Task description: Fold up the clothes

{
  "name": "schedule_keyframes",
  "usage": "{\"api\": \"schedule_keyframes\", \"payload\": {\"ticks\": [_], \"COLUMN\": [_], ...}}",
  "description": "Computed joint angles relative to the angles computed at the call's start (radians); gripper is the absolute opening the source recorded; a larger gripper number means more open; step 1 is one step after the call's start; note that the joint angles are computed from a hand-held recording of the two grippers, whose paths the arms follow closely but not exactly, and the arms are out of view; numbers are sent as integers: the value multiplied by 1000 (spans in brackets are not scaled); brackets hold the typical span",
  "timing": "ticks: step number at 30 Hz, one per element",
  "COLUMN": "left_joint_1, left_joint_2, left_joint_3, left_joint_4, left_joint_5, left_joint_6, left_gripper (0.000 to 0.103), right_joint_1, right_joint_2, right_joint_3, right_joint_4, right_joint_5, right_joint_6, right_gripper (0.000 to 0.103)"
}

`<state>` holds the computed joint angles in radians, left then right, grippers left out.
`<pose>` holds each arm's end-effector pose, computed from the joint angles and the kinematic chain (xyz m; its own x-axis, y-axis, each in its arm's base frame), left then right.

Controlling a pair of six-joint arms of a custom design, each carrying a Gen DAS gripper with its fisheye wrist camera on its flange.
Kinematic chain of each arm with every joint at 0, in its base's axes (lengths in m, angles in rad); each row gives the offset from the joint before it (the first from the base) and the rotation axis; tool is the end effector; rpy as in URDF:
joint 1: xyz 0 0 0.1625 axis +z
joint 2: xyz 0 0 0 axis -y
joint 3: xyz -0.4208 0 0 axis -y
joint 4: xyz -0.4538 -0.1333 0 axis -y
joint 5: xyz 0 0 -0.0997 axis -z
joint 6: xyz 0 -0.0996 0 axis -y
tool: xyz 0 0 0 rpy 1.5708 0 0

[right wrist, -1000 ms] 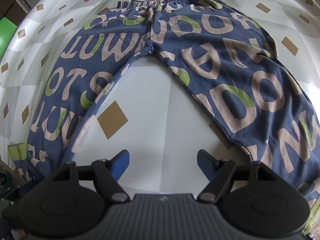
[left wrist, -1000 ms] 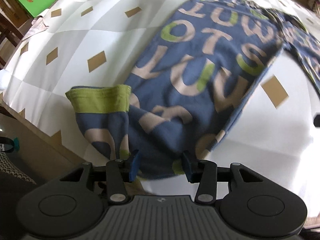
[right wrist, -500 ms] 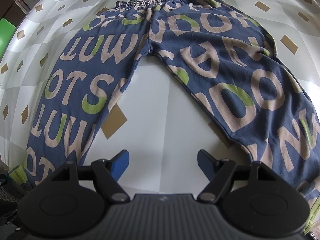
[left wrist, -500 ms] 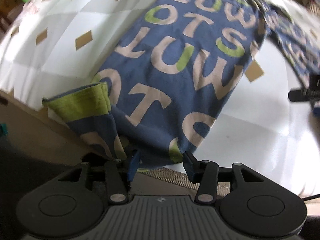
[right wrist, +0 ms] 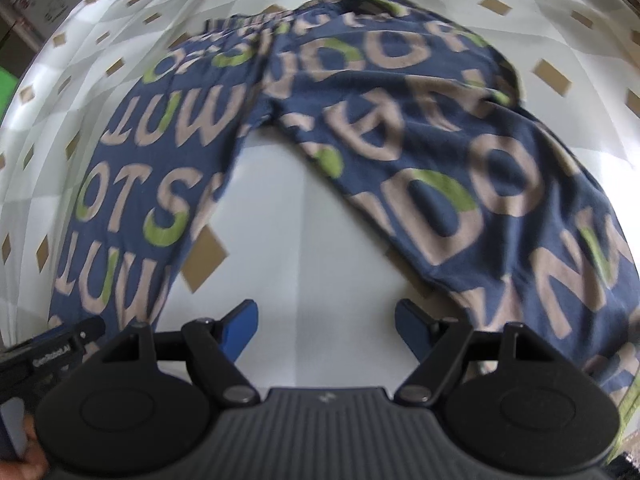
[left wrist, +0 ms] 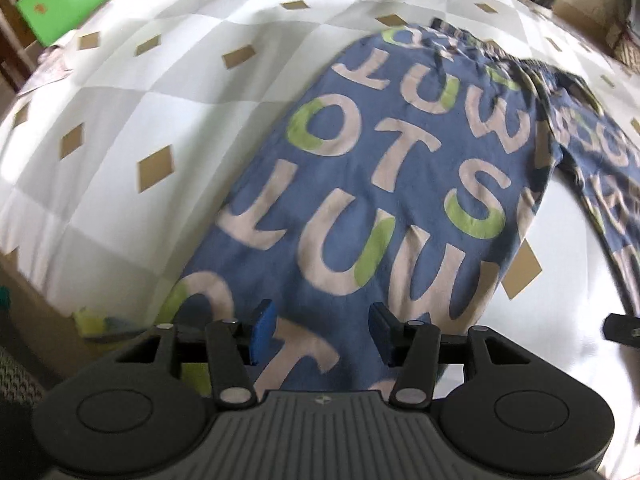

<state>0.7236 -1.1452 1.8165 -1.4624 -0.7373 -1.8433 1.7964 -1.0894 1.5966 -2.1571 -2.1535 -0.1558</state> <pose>-0.2773 -0.5212 0.1458 -0.4985 -0.6818 -0.5354 -0.1965 0.6904 -0.6962 0.2325 -0.6622 0.2400 -0.7790 -0.2934 0.5542 -0.3481 0.9374 0.0071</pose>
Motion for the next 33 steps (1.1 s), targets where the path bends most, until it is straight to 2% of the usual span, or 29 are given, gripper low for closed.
{"api": "schedule_keyframes", "payload": {"ticks": [1,5,6,11,17,22,26,33], "left_joint_1": [2,-9,-13,-18,-20,-20,-26,-38], "left_joint_2": [-1,-18,-23,-64,-20,-48,-62,-59], "left_joint_3": [7,48,58,104,61,85,99,95], "left_joint_4": [-3,33,46,47,158,123,116,153], "left_joint_5": [2,23,30,36,47,35,17,-5], "left_joint_6": [2,-42,-57,-98,-114,-138,-155,-174], "left_gripper": [50,82,87,91,98,98,98,98], "right_joint_1": [-5,-23,-29,-66,-125,-179,-198,-159], "right_joint_2": [-4,-23,-29,-75,-139,-185,-224,-236], "right_joint_3": [0,1,2,15,46,80,135,207], "right_joint_4": [-7,-39,-51,-89,-102,-89,-167,-216], "right_joint_5": [1,9,12,1,-23,-20,12,-127], "right_joint_6": [7,31,37,107,223,345,346,282], "right_gripper": [74,74,74,74,74,74,74,74]}}
